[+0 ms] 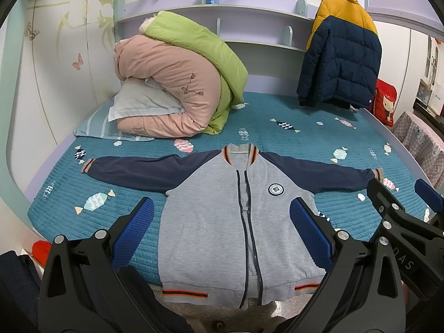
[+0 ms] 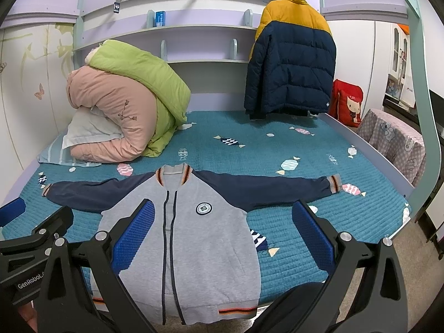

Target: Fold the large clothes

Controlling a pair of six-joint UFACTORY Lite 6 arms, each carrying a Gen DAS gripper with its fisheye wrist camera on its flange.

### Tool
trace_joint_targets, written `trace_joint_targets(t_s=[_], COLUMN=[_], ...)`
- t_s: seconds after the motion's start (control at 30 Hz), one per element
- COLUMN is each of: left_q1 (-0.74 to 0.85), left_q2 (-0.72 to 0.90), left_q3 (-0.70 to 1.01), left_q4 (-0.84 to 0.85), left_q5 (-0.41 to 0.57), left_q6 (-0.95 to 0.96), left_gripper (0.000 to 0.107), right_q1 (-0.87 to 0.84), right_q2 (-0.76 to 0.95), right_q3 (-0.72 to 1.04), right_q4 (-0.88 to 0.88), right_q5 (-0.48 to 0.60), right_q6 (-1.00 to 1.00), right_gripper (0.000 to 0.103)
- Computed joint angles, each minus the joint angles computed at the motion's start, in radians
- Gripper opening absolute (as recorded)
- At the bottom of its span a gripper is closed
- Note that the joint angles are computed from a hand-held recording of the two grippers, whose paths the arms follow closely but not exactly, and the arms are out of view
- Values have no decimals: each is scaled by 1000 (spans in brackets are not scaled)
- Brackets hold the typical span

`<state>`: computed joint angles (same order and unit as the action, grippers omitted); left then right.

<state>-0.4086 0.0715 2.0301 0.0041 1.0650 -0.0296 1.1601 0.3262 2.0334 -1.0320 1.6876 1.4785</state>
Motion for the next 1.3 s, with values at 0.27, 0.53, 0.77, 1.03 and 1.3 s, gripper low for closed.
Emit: trace_joint_targets(t_s=[0.27,0.53,0.77,1.03,1.3], left_q1=[1,18,32,92,216], left_q2=[6,43,83,167,317], left_q3=[-9,-5,-10,-3,73], left_q4=[-17,-42,-65,-135,-164], left_q5=[1,3,-8,-13,-2], left_q6=[9,31,45,98,140], left_gripper=[98,98,98,98,98], right_q1=[-16,-47,-89,-176,-278], right_q2=[1,-17,-44,10,203], right_q3=[-16,-69,-138,-126,47], right_q4=[7,32,64,113,180], right_q5=[-8,-49,-118,-234,-416], right_q6=[12,21,35,-4,-55], right_gripper=[96,96,96,96,96])
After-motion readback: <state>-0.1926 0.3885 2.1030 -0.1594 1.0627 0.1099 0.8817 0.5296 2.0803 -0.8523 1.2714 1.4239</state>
